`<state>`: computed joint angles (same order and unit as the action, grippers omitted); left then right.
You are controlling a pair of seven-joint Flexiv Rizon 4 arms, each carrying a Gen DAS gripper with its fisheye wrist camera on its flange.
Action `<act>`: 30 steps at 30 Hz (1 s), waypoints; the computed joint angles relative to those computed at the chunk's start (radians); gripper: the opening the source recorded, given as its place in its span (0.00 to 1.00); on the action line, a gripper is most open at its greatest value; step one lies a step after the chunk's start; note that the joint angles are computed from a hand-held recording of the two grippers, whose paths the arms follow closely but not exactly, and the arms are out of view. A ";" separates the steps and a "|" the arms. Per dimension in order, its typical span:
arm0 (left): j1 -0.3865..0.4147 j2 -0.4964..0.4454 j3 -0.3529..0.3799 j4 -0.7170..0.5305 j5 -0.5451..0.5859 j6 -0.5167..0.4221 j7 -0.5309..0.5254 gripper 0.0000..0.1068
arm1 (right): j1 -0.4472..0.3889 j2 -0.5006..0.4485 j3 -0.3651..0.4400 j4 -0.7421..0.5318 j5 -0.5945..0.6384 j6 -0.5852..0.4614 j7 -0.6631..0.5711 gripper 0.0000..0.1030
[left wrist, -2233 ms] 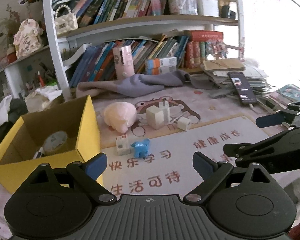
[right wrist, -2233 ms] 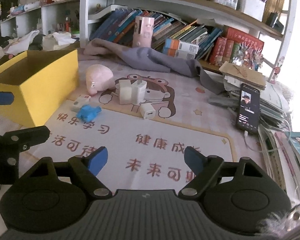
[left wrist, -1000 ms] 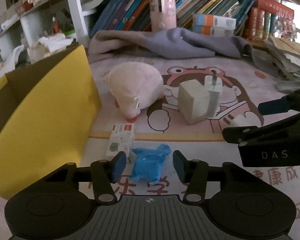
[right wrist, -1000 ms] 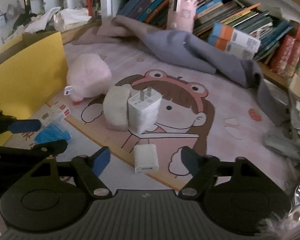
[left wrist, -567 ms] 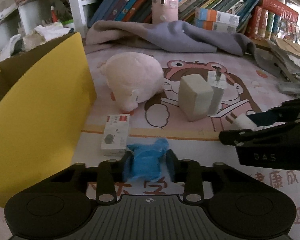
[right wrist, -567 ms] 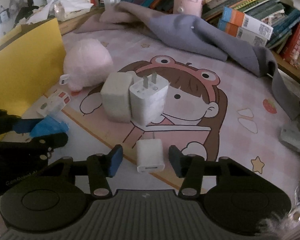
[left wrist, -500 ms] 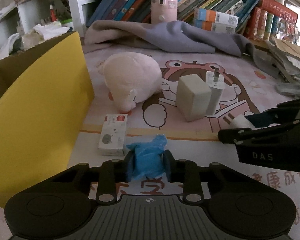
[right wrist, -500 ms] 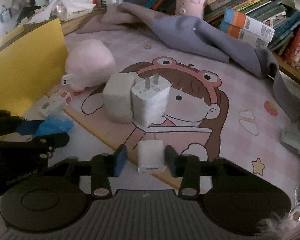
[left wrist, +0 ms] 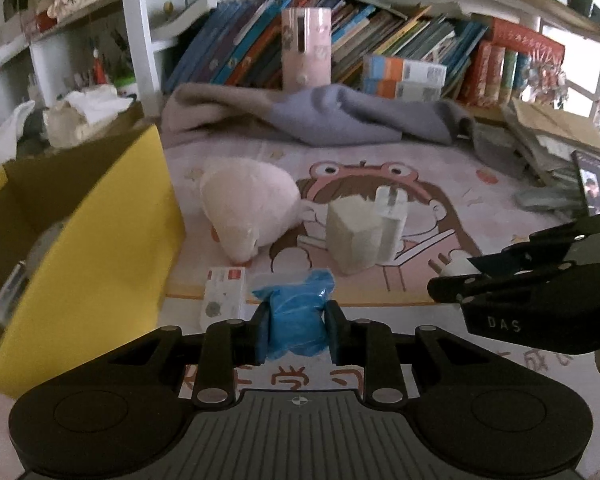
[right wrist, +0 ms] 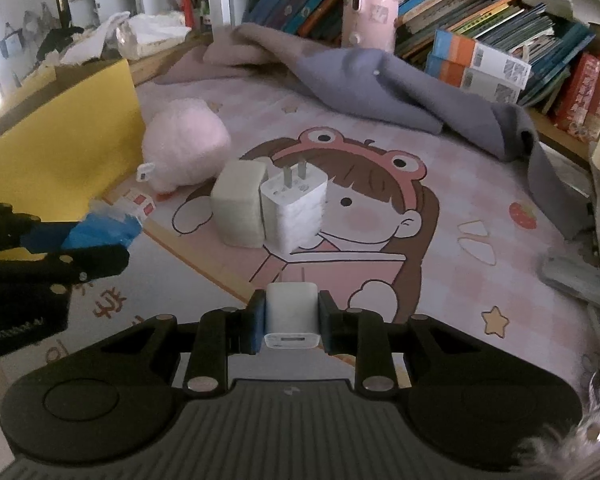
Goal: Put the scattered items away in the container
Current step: 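Grasp the blue toy with the left tool while the right tool grasps a white charger, then lift the blue toy and white charger and carry them toward the yellow box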
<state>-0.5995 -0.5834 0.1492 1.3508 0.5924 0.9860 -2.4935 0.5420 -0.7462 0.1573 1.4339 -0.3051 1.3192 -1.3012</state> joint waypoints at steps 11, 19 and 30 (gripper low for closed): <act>-0.032 0.102 -0.002 0.075 0.086 0.046 -0.073 0.25 | 0.017 0.132 -0.031 0.163 -0.031 0.095 0.036 0.24; -0.002 0.174 -0.049 0.166 0.095 0.137 -0.052 0.25 | 0.097 0.232 -0.125 0.290 -0.102 0.149 0.195 0.24; 0.044 0.264 -0.056 0.298 0.109 0.287 0.019 0.25 | 0.322 0.327 -0.393 0.426 -0.377 0.202 0.595 0.24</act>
